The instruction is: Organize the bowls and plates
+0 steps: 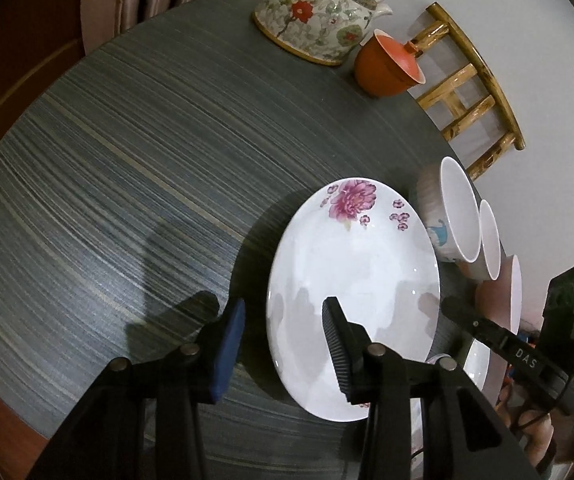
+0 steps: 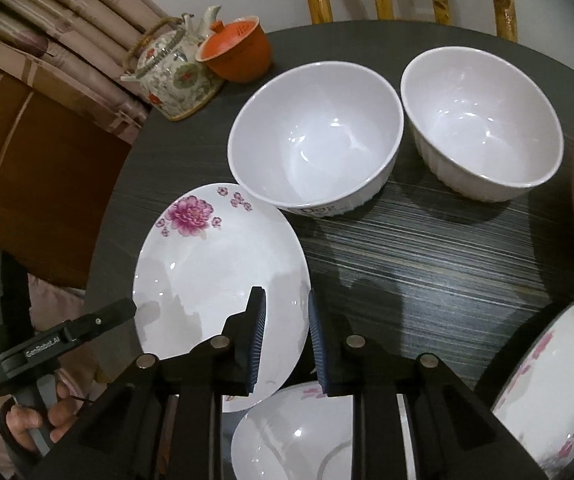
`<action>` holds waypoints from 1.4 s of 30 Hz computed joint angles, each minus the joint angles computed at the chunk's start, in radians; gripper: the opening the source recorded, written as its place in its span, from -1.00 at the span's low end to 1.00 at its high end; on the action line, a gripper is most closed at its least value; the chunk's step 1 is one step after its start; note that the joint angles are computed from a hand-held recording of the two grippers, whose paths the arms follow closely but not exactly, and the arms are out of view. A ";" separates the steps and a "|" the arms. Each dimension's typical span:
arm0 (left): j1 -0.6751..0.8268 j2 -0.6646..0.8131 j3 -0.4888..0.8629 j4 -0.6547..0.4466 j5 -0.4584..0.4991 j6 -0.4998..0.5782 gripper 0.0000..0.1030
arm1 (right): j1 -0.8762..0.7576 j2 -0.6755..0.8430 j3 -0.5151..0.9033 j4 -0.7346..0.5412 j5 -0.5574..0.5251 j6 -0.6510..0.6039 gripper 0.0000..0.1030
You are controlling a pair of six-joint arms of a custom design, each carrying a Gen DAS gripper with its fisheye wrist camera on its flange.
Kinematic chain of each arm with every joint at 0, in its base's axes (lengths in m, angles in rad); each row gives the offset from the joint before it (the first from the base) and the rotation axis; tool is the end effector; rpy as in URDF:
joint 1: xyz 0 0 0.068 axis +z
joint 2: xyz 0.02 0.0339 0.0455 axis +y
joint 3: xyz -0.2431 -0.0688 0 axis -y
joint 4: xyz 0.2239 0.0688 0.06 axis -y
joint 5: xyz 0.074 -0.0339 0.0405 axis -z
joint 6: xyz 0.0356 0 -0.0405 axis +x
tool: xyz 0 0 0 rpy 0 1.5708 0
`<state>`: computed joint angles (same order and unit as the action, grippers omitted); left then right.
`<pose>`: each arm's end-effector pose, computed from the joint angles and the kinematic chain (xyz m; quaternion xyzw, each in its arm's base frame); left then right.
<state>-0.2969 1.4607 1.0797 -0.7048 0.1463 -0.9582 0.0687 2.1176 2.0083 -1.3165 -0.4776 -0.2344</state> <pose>0.2608 -0.0852 0.2309 -0.2977 0.9214 -0.1980 0.1522 0.3887 0.0431 0.2519 -0.1632 0.9554 0.2293 0.0897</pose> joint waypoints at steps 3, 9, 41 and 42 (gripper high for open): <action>0.004 0.011 -0.001 0.011 0.010 -0.004 -0.21 | 0.003 0.016 0.014 -0.002 0.004 0.003 -0.59; 0.002 0.039 0.000 0.022 0.014 -0.004 -0.21 | 0.010 0.039 0.032 0.001 0.016 0.001 -0.59; -0.003 0.035 0.022 -0.042 -0.070 0.157 -0.83 | 0.062 -0.086 -0.200 0.187 0.074 0.049 -0.83; -0.001 0.035 0.029 -0.052 -0.073 0.168 -0.83 | 0.069 -0.101 -0.214 0.197 0.080 0.061 -0.83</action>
